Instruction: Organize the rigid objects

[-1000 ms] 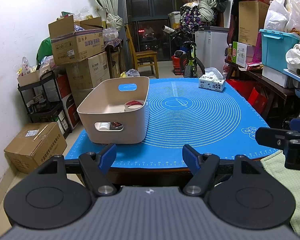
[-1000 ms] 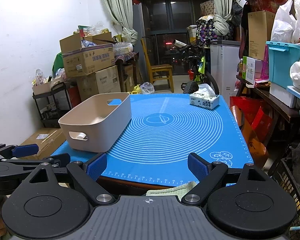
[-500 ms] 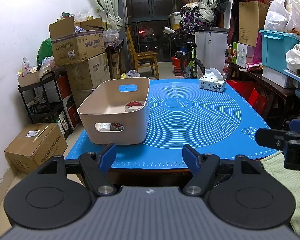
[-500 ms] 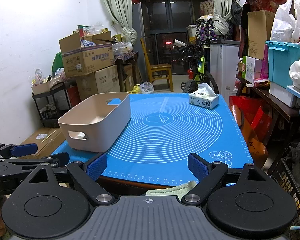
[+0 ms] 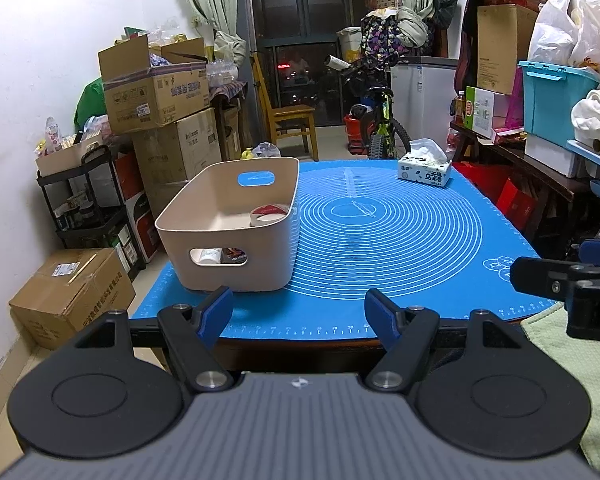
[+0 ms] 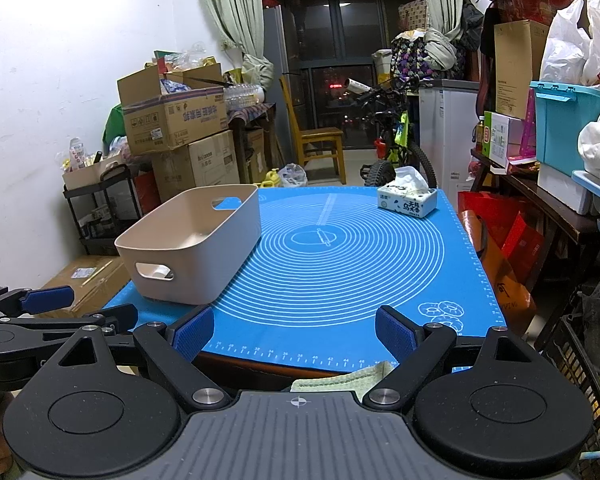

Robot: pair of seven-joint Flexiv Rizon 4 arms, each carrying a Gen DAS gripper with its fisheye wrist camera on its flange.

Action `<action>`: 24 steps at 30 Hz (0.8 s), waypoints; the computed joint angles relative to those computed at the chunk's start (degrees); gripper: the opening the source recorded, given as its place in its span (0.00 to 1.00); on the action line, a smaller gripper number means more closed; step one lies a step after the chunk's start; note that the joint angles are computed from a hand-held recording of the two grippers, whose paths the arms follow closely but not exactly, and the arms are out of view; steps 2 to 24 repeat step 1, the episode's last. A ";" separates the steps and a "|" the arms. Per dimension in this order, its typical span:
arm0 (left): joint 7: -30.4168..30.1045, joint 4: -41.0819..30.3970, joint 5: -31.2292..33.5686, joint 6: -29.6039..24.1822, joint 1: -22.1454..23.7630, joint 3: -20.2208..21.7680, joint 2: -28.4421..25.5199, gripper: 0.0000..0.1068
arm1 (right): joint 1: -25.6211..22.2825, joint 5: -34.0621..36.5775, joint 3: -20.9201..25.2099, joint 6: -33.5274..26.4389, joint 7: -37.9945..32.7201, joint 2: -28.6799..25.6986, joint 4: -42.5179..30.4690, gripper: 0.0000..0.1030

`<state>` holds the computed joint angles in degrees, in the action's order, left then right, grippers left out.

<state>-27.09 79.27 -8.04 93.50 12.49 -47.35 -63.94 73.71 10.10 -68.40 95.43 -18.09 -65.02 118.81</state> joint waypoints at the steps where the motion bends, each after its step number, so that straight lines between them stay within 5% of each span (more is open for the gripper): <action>1: -0.08 -0.15 -0.11 -0.45 -0.18 0.34 0.22 0.69 | 0.01 0.02 -0.02 0.01 0.01 -0.03 0.02 0.87; 24: -0.08 -0.15 -0.11 -0.45 -0.18 0.34 0.22 0.69 | 0.01 0.02 -0.02 0.01 0.01 -0.03 0.02 0.87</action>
